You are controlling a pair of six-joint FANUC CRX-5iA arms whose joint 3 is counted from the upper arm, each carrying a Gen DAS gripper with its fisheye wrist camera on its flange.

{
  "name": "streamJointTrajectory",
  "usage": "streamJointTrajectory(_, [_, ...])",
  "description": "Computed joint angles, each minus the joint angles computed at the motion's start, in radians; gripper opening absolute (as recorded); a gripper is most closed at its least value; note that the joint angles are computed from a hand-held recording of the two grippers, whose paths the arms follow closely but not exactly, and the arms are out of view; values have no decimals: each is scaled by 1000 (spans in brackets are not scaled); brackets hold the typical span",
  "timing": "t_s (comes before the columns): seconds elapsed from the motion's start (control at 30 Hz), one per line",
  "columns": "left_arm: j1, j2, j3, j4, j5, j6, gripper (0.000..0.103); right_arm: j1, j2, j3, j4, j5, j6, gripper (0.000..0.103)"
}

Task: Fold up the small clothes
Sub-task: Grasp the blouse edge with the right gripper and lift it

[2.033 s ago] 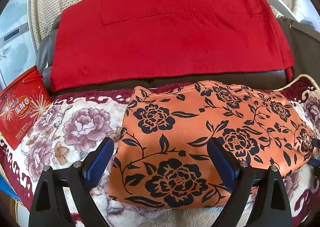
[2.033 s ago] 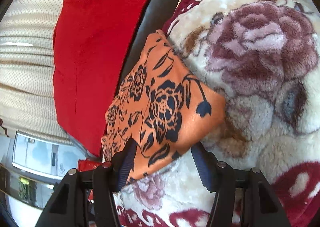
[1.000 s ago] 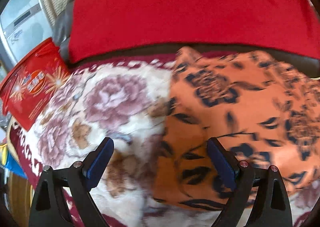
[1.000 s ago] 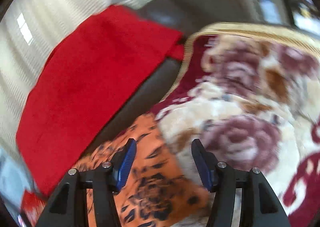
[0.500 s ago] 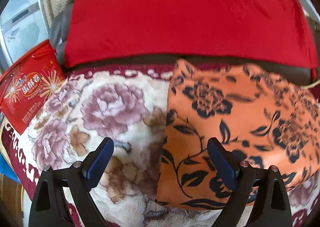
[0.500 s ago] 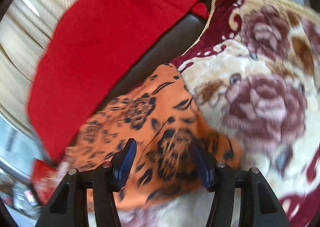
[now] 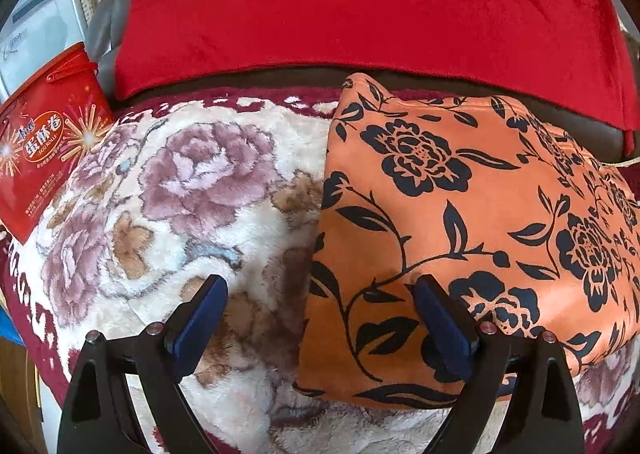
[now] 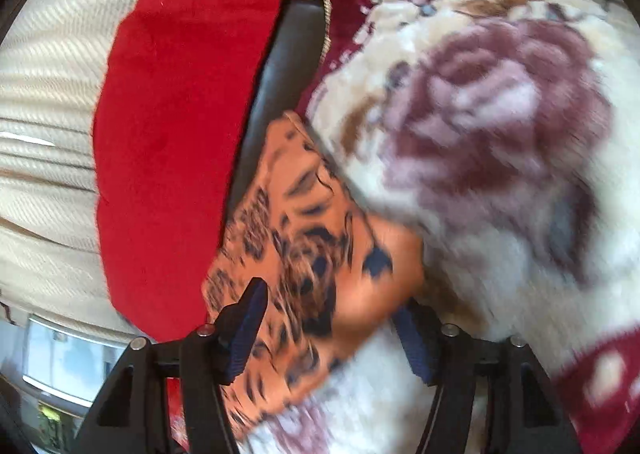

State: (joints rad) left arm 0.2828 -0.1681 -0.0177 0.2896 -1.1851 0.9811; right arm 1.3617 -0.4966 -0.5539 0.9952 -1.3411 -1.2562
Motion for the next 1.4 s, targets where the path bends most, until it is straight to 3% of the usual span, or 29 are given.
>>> streamJointTrajectory(0.13, [6,5,6,9,-5,-4,95,-91,32,0,28,82,79,63])
streamJointTrajectory(0.2, [13,16,12,12,5,-1,95,-126,67,42,-17,101,184,46])
streamJointTrajectory(0.23, [18,17,14,14,4,0,95,-136,89,72,-51,102,235,32])
streamJointTrajectory(0.4, [47,36,34,33,-16,1,95,-144,208,238,-106,8,453,23])
streamJointTrajectory(0.53, [77,36,38,56,2,1,95,-171,315,401,-91,2,623,22])
streamJointTrajectory(0.63, [105,48,58,63,14,14,95,-185,413,551,-81,20,772,22])
streamJointTrajectory(0.83, [179,67,91,39,71,51,95,-223,627,828,-142,147,979,22])
streamJointTrajectory(0.93, [233,87,102,62,60,56,95,-250,723,927,-220,240,1039,22])
streamJointTrajectory(1.03, [266,105,115,65,46,55,95,-265,838,1044,-336,267,1110,23])
streamJointTrajectory(1.13, [288,115,118,84,32,48,95,-289,893,1078,-482,336,1152,23])
streamJointTrajectory(1.2, [295,110,109,105,26,37,95,-288,905,1068,-499,365,1171,24])
streamJointTrajectory(1.3, [297,114,103,154,5,9,95,-285,857,991,-475,448,1181,32])
streamJointTrajectory(1.33, [296,115,102,170,-3,-1,95,-288,834,965,-493,480,1178,40])
streamJointTrajectory(1.37, [292,112,96,185,-5,-15,95,-297,800,927,-529,530,1191,58])
streamJointTrajectory(1.4, [288,107,90,195,-5,-27,95,-302,772,902,-577,591,1231,66])
